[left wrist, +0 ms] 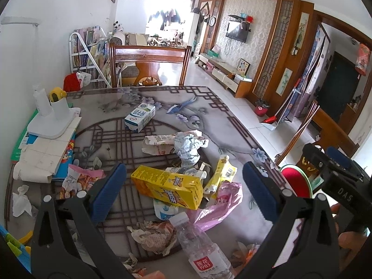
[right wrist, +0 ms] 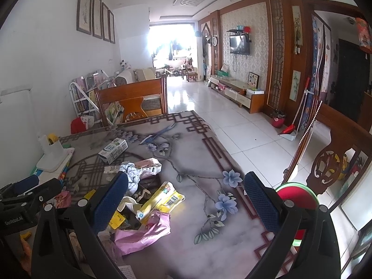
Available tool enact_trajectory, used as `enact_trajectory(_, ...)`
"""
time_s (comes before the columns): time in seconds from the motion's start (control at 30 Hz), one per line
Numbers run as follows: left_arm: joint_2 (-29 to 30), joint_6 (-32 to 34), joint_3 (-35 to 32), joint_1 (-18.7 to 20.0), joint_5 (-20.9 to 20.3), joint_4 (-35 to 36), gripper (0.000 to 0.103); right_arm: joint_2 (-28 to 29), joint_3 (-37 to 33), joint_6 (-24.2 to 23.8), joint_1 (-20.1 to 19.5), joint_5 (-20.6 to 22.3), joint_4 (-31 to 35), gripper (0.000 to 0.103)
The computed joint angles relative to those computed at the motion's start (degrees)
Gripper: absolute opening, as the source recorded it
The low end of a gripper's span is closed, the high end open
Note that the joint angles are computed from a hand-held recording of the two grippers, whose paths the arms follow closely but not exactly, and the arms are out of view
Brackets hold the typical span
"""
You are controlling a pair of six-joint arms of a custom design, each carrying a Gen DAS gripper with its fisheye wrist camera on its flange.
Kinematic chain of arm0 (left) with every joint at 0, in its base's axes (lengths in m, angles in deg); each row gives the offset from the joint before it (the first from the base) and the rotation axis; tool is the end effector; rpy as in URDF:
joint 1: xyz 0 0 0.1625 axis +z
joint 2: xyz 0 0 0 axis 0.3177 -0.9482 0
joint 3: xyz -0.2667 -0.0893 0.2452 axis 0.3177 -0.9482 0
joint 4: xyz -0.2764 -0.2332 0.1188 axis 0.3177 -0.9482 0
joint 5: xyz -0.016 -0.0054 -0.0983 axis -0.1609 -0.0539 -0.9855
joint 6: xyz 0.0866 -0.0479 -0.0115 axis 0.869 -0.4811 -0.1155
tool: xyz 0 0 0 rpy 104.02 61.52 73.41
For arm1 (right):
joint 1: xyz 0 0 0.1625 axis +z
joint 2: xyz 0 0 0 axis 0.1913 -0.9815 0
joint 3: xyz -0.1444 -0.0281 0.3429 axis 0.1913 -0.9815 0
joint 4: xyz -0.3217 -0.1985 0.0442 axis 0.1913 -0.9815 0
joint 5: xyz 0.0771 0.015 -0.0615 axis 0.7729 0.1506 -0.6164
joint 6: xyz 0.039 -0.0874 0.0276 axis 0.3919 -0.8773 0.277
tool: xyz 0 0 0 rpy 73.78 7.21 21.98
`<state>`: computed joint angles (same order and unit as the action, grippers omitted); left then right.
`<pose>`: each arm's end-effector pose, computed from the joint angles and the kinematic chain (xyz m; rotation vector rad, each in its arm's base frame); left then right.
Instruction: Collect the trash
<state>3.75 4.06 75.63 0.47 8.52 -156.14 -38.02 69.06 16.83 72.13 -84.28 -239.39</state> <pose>-0.4703 -0.3898 0.0180 0.4563 2.3648 -1.0750 0.0642 -0.3690 0.4316 0.4585 -2.1420 1.1917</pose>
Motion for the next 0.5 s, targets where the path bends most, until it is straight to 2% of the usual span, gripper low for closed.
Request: enact_trajectory(0.5,-0.3,-0.7,0.9,-0.4,-0.9,0.3,0.098,-1.0,-0.4,0.7,-0.2,0.2,3.0,0.096)
